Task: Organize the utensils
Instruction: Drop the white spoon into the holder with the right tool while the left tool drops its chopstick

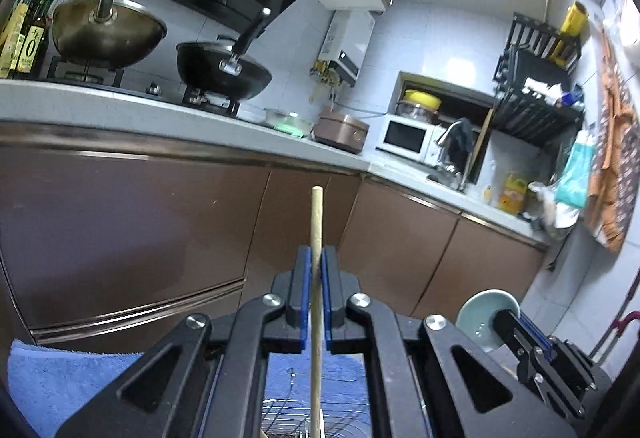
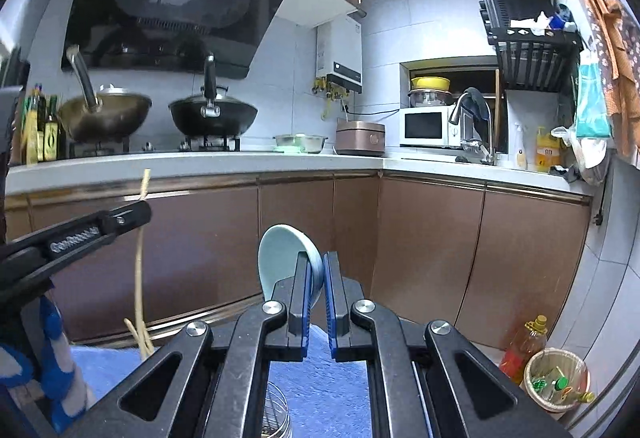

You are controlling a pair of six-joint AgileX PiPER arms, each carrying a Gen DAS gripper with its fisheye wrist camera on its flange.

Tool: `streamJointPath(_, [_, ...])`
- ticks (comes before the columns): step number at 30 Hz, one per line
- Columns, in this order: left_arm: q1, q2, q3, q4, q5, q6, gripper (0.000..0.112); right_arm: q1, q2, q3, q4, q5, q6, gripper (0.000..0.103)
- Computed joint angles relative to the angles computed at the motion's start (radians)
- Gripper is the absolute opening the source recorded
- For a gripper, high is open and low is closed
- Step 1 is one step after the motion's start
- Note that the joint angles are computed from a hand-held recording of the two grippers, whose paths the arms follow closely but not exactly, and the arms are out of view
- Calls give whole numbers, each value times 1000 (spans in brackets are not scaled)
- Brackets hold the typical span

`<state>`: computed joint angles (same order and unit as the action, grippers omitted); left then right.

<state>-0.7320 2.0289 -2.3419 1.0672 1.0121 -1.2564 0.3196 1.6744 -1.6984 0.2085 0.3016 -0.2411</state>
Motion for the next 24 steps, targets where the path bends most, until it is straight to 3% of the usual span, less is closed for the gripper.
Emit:
streamJointPath(4, [11,7,114,85,-35,-122,5,31,24,50,-146,-70,112,7])
streamJointPath(9, [-3,-20,275,204,-63,-277,8,38,29,129,36,-97,-72,12])
streamJointPath(11, [-12,-50,343,224,-74,-319,26,33,15,158,153,-94,-180,22])
streamJointPath(13, [-24,-85,401,240,-83,-350,29,24,2,172,221,-83,-240,29])
streamJointPath(17, [-54,-143,460,247,-70,-339,30,4,-29,180,289,-37,-286,29])
streamJointPath(24, [-143,-278,553,204,24,-267,38,-55,-158,249,344,49,-304,29])
